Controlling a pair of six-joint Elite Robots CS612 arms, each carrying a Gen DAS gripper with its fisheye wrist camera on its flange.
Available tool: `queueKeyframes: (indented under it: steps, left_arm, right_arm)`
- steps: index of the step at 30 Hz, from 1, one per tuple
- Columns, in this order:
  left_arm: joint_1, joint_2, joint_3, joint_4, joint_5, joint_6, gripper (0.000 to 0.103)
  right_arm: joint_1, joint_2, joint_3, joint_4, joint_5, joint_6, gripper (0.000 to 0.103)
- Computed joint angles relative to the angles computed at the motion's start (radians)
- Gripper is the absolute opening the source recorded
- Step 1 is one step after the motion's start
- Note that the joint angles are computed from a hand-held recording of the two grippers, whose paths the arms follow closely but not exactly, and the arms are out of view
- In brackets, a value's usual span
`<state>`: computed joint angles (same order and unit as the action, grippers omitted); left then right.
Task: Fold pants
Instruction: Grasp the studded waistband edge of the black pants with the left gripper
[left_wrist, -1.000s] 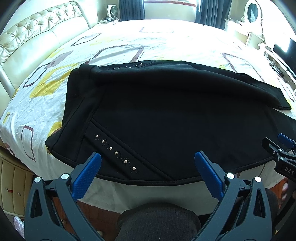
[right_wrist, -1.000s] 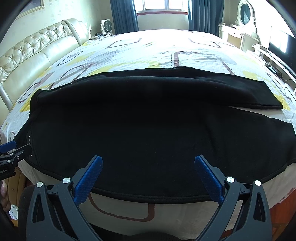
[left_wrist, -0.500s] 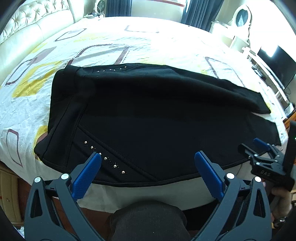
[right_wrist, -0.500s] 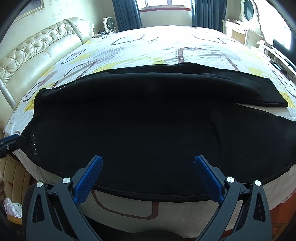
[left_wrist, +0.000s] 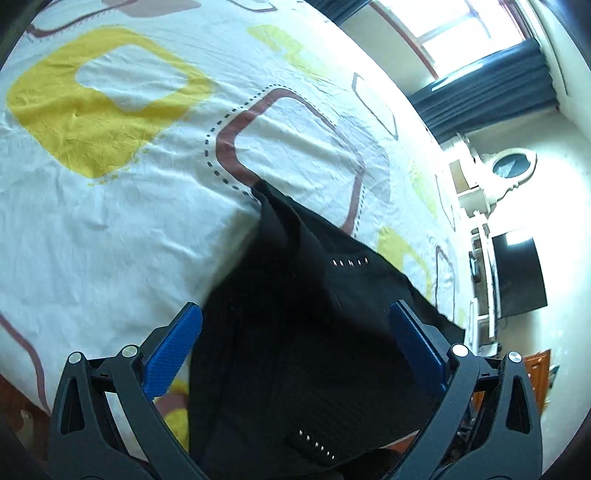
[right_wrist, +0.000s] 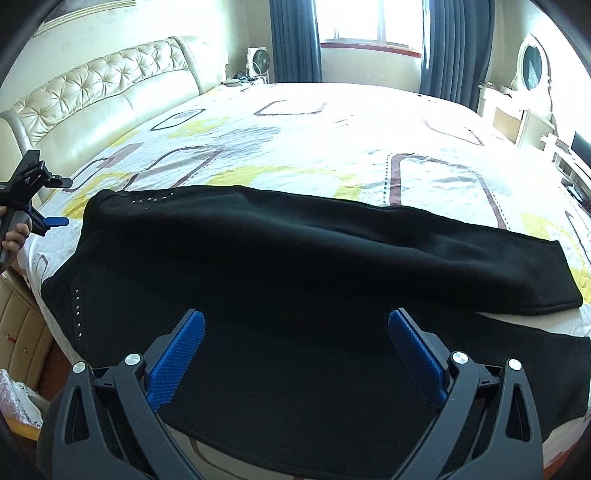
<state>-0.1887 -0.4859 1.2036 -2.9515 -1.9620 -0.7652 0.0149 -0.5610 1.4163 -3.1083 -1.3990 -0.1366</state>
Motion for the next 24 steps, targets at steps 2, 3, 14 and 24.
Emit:
queueKeyframes:
  steps: [2, 3, 14, 24]
  left_arm:
    - [0.022, 0.047, -0.07, 0.029, -0.076, -0.025, 0.101]
    - [0.029, 0.074, -0.115, 0.06, -0.11, -0.041, 0.101]
    - [0.01, 0.265, -0.534, 0.506, -0.238, 0.272, 0.101]
    - [0.039, 0.312, -0.588, 0.519, -0.334, 0.277, 0.101]
  right_arm:
    - [0.002, 0.017, -0.03, 0.027, 0.01, 0.006, 0.099]
    - [0.004, 0.023, -0.043, 0.043, 0.014, 0.005, 0.099]
    - [-0.023, 0.125, -0.298, 0.265, 0.29, -0.039, 0.099]
    - [-0.001, 0.404, -0.946, 0.902, 0.198, -0.324, 0.081]
